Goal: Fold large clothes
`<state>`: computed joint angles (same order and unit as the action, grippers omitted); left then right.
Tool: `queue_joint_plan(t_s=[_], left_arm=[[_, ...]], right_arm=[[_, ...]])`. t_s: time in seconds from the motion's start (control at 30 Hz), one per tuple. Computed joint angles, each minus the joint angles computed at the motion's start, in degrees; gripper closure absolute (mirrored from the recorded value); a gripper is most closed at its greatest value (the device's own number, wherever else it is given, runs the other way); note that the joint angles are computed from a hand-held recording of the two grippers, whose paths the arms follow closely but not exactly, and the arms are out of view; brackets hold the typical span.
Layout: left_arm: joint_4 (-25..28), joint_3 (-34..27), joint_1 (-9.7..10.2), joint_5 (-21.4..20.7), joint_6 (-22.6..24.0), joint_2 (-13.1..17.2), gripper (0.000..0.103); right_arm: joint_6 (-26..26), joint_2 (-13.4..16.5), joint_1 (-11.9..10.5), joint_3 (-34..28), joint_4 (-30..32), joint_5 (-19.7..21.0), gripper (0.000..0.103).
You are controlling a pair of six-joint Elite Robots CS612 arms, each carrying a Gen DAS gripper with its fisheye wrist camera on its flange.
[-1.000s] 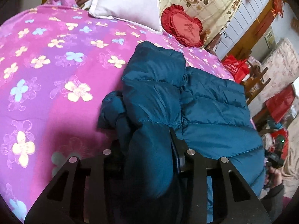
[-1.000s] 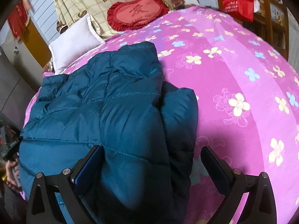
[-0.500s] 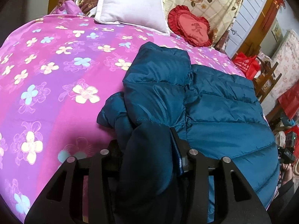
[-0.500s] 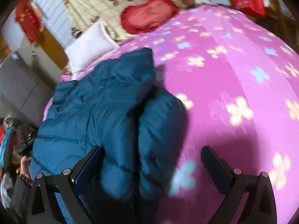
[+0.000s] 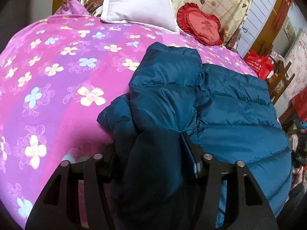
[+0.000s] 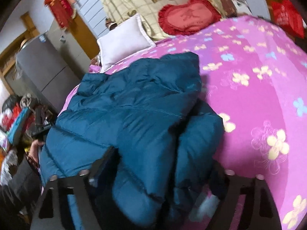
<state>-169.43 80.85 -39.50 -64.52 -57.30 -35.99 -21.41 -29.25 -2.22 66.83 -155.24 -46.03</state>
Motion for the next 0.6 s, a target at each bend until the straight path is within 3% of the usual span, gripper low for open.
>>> queue_joint_plan(t_s=[0.1, 0.13, 0.2, 0.3, 0.6], left_arm=[[2.58, -0.67, -0.81, 2.61, 1.24, -0.24, 0.076], [4.0, -0.99, -1.18, 4.03, 1.79, -0.45, 0.083], [7.25, -1.49, -2.07, 7.54, 2.03, -0.98, 0.087], [8.26, -0.79, -2.75, 9.42, -0.22, -2.13, 0.089], [-0.22, 3.78, -6.3, 10.3, -1.42, -5.62, 0.09]], right_arm=[[-1.9, -1.15, 0.19, 1.85, -3.3, -0.92, 0.06], [-2.02, -1.64, 0.44, 2.57, -4.86, -2.08, 0.061], [-2.21, -2.78, 0.89, 4.34, -8.38, -4.66, 0.066], [-2.47, -4.35, 1.22, 6.51, -12.42, -7.68, 0.069], [1.63, -10.1, -0.9, 15.98, -23.78, -9.43, 0.073]])
